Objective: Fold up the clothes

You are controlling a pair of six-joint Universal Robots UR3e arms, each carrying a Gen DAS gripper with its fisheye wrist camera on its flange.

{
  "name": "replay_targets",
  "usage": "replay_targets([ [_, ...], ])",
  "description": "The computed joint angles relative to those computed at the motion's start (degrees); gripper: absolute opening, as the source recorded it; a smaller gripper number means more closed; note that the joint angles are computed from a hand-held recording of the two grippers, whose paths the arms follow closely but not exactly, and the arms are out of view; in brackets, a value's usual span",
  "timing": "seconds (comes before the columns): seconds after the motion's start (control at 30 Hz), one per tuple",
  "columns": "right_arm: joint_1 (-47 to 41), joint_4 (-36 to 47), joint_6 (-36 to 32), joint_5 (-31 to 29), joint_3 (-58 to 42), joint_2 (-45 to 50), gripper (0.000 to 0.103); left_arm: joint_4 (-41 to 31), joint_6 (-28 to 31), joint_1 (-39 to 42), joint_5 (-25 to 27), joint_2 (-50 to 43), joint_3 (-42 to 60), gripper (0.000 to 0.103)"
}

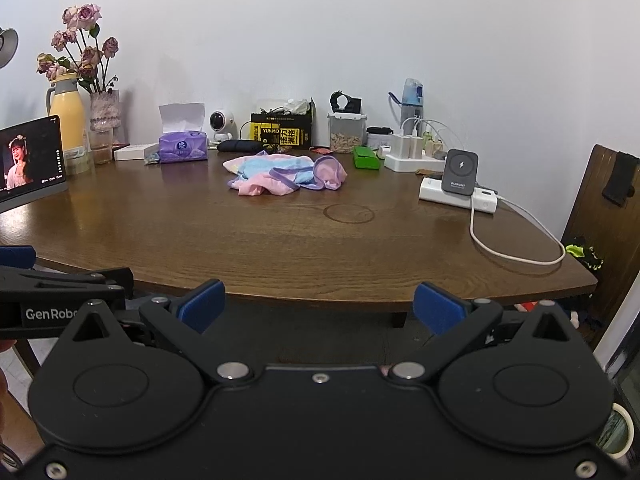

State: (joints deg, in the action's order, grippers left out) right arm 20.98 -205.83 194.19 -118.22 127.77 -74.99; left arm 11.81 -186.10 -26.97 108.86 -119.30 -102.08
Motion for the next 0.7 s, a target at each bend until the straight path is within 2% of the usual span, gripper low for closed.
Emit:
replay_targets([
  [0.3, -0.11, -2.26, 0.22, 0.43, 1.67, -0.01, 0.103, 1.54, 0.18, 0.95, -1.36, 0.74, -1.75, 0.103],
  [0.7, -0.45, -2.94, 0.75, 1.09, 2.26, 0.38, 0.103, 1.82, 0.49, 0.58, -0.60, 0.18, -1.32, 0.103],
])
